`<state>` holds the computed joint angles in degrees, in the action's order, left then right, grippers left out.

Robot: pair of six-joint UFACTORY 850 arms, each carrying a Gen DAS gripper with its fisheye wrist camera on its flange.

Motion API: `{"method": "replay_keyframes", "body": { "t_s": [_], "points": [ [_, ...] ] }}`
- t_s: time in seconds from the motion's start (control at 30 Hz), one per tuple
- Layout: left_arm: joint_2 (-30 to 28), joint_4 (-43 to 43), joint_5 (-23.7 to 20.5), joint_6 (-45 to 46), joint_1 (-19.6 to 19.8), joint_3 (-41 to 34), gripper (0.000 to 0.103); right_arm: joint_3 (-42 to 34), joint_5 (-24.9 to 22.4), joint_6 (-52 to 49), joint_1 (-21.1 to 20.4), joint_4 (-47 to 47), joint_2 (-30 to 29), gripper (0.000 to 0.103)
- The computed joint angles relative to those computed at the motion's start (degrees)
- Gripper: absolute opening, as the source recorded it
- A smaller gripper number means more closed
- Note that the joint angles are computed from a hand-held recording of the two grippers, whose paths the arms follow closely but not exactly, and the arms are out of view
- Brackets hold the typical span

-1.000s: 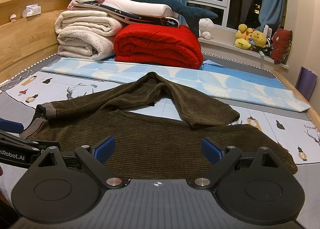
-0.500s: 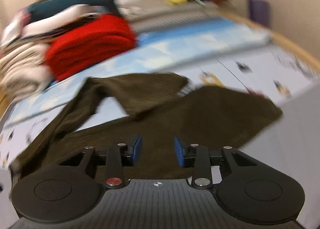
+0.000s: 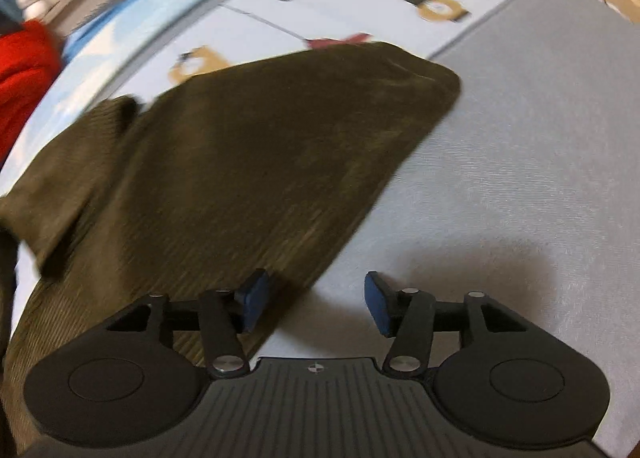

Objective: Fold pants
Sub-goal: 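Grasp the waistband with the left tool while the right tool grasps the leg hem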

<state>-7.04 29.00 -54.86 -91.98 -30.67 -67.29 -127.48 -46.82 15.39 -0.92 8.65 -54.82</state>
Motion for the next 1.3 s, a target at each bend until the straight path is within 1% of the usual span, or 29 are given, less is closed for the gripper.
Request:
{"method": "replay_keyframes", "body": {
  "t_s": [0.07,0.1,0.13,0.17,0.2,0.23,0.27,0.3,0.33,0.37,0.4,0.43,0.47,0.5,0.57,0.6,0.73,0.8,0.87,0.93,0.97,1.0,1.07,1.13,1.17,1.2,1.23,1.27,1.3],
  "points": [
    [0.27,-2.01,2.62,0.84,1.73,1.46,0.079,-0.64,1.54,-0.90,-0.26,1.31,-0.86,0.068],
    [0.24,-3.13,4.14,1.27,2.44,1.95,0.079,-1.13,2.00,-1.31,-0.19,1.73,-1.24,0.076],
    [0.29,-4.31,5.92,1.61,3.15,2.58,0.079,-1.47,2.37,-1.32,0.01,1.80,-1.50,0.080],
    [0.40,-5.45,8.04,1.93,3.86,3.36,0.081,-2.60,2.44,-1.41,0.11,1.81,-2.30,0.081],
    [0.21,-6.18,9.18,2.24,4.18,3.56,0.084,-2.99,2.69,-1.53,0.35,1.50,-2.62,0.082],
    [-0.24,-6.02,9.45,2.60,4.28,3.39,0.086,-3.34,2.88,-1.55,0.60,0.90,-2.89,0.082],
    [-1.56,-5.15,8.79,2.98,3.98,2.23,0.086,-3.74,3.15,-1.45,0.81,0.20,-3.18,0.081],
    [-2.38,-4.31,7.87,3.96,3.62,1.41,0.086,-4.42,3.53,-1.19,0.96,-0.60,-3.67,0.070],
    [-3.20,-3.78,6.92,5.17,3.18,0.50,0.085,-4.86,4.07,-0.50,1.10,-2.03,-3.92,0.046],
    [-4.32,-2.96,5.77,6.27,2.52,-0.79,0.079,-3.64,4.69,0.46,0.88,-3.80,-3.04,0.032],
    [-4.93,-2.57,4.62,7.22,2.08,-1.68,0.071,-4.27,4.50,1.57,0.65,-4.22,-3.36,0.019],
    [-5.25,-2.65,3.79,8.08,1.79,-2.33,0.067,-4.27,4.43,1.60,0.03,-2.24,-3.25,0.014],
    [-5.31,-2.91,2.78,8.55,1.56,-2.92,0.058,-3.69,4.72,1.58,-0.62,-0.18,-2.81,0.013],
    [-4.96,-3.13,2.73,8.69,1.46,-2.90,0.049,-3.29,4.93,1.74,-1.02,0.55,-2.36,0.012],
    [-3.71,-3.75,3.65,9.19,1.04,-2.50,0.038,-1.71,5.55,0.28,-1.53,1.56,-0.85,0.012],
    [-3.29,-3.82,3.67,9.68,0.56,-2.61,0.036,-0.18,6.37,-1.20,-1.76,2.25,0.39,0.012],
    [-2.92,-4.98,4.24,13.47,-1.53,-3.79,0.033,7.16,9.31,-5.47,-2.87,2.48,6.11,0.011],
    [-2.19,-6.38,4.64,16.00,-2.99,-3.75,0.032,10.60,9.39,-6.20,-3.91,1.22,8.75,0.011],
    [-1.23,-7.95,4.77,18.99,-4.32,-3.25,0.032,13.48,8.29,-6.33,-5.31,0.31,10.94,0.011],
    [-0.70,-8.74,3.33,22.31,-5.66,-2.96,0.032,15.54,5.36,-8.60,-6.93,0.62,12.45,0.011],
    [-0.65,-8.74,1.35,24.22,-6.43,-2.89,0.032,16.18,2.97,-11.22,-7.81,1.55,12.85,0.011],
    [-0.59,-8.89,-0.77,25.44,-6.98,-2.72,0.032,16.62,-0.24,-14.49,-8.75,3.12,12.98,0.011],
    [-0.42,-9.94,-5.11,27.30,-7.28,-1.89,0.032,16.51,-9.44,-24.02,-10.53,7.44,12.27,0.011],
    [0.04,-11.96,-7.16,28.56,-7.06,-0.77,0.034,16.92,-16.89,-30.77,-12.14,10.60,11.79,0.014],
    [0.45,-13.22,-7.25,28.42,-6.75,-0.23,0.039,17.25,-18.56,-33.16,-13.10,12.80,11.86,0.015],
    [0.79,-13.55,-7.07,27.66,-6.56,0.05,0.043,18.02,-18.40,-35.96,-14.25,16.03,12.38,0.021],
    [0.92,-12.83,-7.26,26.76,-6.58,-0.03,0.044,18.83,-17.10,-37.69,-15.33,18.78,13.02,0.033],
    [0.99,-11.61,-7.49,25.42,-6.55,-0.34,0.045,19.33,-15.47,-37.80,-16.33,20.49,13.49,0.039],
    [0.88,-10.53,-7.74,24.20,-6.49,-0.80,0.049,19.72,-13.27,-36.21,-17.21,20.85,13.86,0.044]
  ]
}}
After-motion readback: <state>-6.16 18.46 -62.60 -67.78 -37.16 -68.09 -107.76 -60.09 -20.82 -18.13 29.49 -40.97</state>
